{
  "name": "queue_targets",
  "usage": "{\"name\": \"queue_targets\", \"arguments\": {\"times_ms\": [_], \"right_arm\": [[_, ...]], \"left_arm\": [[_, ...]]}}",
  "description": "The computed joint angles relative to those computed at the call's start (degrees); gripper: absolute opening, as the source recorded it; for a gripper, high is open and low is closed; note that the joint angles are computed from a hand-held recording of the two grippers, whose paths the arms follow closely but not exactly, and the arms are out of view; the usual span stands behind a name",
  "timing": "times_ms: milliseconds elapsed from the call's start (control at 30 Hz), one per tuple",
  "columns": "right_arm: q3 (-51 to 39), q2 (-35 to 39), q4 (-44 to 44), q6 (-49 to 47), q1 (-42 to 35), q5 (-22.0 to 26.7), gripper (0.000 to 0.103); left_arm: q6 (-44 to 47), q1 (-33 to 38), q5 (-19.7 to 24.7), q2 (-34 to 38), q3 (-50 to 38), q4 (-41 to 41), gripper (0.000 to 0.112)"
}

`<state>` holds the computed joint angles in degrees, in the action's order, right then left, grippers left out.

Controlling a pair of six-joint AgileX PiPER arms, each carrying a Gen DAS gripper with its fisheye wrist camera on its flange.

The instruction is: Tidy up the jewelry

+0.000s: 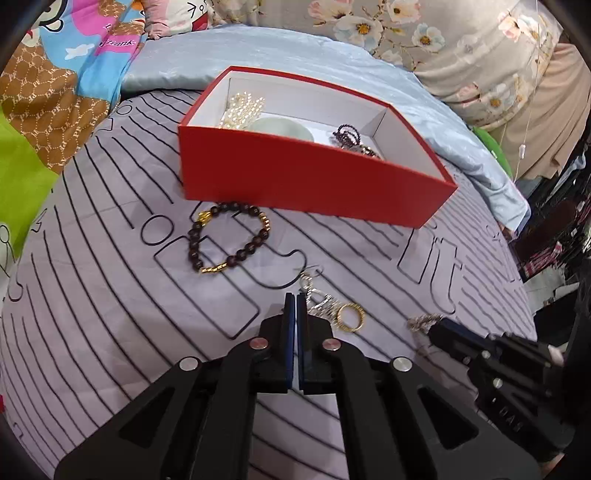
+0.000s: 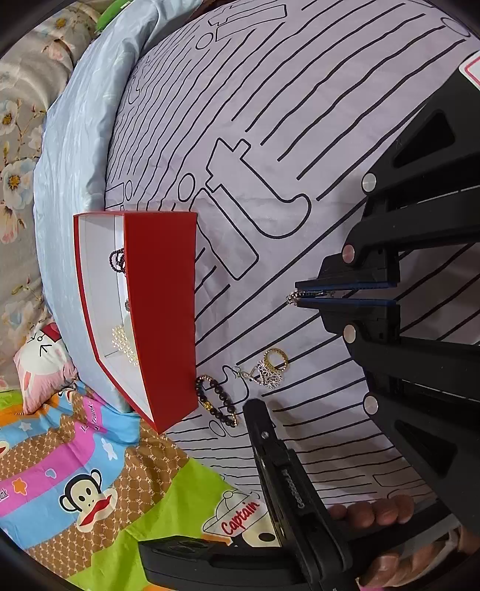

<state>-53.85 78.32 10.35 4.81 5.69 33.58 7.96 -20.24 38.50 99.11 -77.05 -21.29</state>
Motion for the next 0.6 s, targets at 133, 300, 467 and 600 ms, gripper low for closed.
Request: {"name": "queue_targets", "arguments": {"times_ms": [133, 300, 467, 600], "right_arm": [[0.0, 0.0, -0.2, 0.1, -0.1, -0.1, 0.003], [0.0, 0.2, 0.3, -0.4, -0.5, -0.1, 0.003], [-0.2, 0.4, 1.2, -1.6, -1.3, -0.2, 0.003], [-0.1, 0.4, 1.7, -2.2, -1.8, -0.3, 0.003]], "left_arm": [[-4.3, -3.2, -0.8, 2.6, -2.6, 5.5, 0.015], [-7.7, -4.9, -1.4, 4.8, -4.9, 9.4, 0.015], [-8.1, -5.1, -1.0, 5.8, -6.2, 10.1, 0.005], [-5.5, -4.3, -0.7, 5.9, -6.4, 7.4, 0.005]]}}
